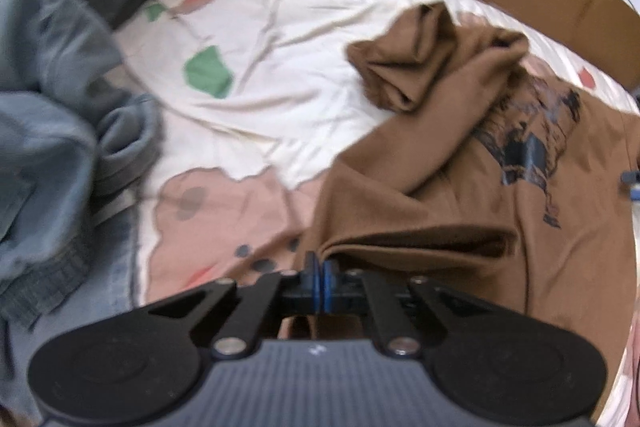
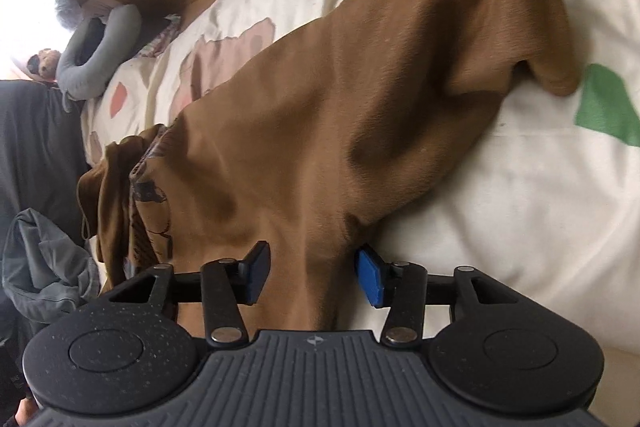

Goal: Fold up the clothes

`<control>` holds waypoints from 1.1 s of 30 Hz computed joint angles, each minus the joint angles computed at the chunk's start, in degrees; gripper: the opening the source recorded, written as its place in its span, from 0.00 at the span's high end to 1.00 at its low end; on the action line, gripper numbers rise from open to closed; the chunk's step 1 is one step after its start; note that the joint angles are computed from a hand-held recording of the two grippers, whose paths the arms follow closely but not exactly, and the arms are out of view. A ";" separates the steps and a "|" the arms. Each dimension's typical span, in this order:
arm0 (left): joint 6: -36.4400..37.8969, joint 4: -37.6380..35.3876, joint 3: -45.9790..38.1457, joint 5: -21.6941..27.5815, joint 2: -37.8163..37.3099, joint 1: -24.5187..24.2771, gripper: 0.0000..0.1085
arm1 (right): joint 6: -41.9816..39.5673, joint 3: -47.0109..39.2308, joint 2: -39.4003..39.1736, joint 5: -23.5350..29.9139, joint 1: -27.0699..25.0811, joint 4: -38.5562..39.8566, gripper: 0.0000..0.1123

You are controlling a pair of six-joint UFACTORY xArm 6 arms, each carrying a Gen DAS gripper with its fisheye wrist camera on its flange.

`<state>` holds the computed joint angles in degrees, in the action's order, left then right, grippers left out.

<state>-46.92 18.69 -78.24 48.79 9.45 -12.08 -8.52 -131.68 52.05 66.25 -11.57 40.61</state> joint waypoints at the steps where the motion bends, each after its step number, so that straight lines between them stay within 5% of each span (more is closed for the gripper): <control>1: -1.02 0.31 0.74 0.32 -0.87 0.09 0.98 | 0.12 -0.86 0.57 0.48 0.02 0.01 0.78; 2: -1.84 0.55 1.50 0.68 -1.75 0.13 0.98 | 0.07 -1.46 0.90 0.91 0.00 -0.07 0.93; 3: -2.54 0.83 2.20 1.17 -2.61 0.14 0.98 | -0.43 -1.52 0.86 1.06 -0.08 0.11 0.96; 33: -16.74 -6.62 18.55 22.63 -28.46 -5.27 0.98 | -7.90 16.08 -14.72 6.33 -2.52 -0.68 0.99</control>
<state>-63.66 12.07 -59.69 71.42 -19.01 -17.35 -16.42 -115.60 37.33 72.59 -14.09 39.93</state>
